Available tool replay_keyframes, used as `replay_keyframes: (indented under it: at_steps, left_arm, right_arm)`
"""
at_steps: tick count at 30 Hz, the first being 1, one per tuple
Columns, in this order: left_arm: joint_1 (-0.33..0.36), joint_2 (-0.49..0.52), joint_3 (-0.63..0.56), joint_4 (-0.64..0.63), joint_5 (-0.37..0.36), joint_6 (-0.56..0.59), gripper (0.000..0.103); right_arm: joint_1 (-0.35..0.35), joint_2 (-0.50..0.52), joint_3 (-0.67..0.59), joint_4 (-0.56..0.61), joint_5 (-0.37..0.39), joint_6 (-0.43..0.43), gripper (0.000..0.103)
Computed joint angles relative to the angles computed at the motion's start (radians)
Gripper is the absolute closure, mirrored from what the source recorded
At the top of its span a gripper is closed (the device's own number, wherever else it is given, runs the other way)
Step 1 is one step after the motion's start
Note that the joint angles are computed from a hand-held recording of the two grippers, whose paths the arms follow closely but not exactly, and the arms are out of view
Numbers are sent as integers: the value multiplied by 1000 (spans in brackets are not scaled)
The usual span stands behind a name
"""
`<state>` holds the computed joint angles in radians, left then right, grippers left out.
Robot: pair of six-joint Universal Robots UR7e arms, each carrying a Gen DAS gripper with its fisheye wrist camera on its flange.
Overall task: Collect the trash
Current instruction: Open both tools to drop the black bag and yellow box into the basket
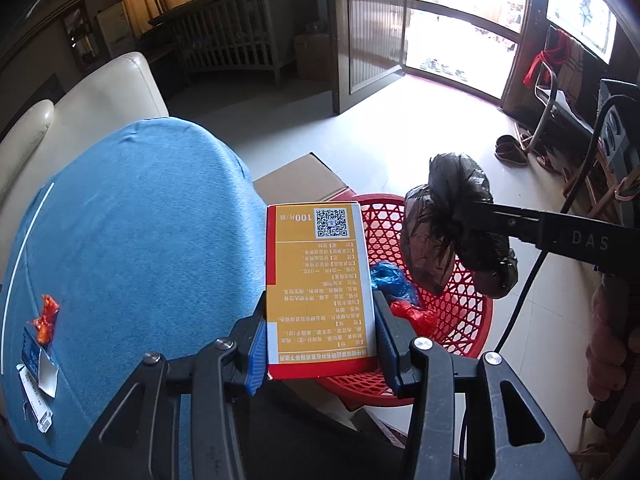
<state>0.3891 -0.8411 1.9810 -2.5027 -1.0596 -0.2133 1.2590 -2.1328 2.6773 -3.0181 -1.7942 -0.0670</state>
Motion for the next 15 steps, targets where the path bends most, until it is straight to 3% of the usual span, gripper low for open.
replay_keyframes:
  at_steps: [10, 15]
  left_arm:
    - [-5, 15, -7, -4, 19, 15, 54]
    - [-15, 2, -3, 15, 57, -7, 48]
  right_arm:
    - [-46, -15, 8, 15, 36, -10, 62]
    - [-73, -28, 4, 55, 82, 1, 59]
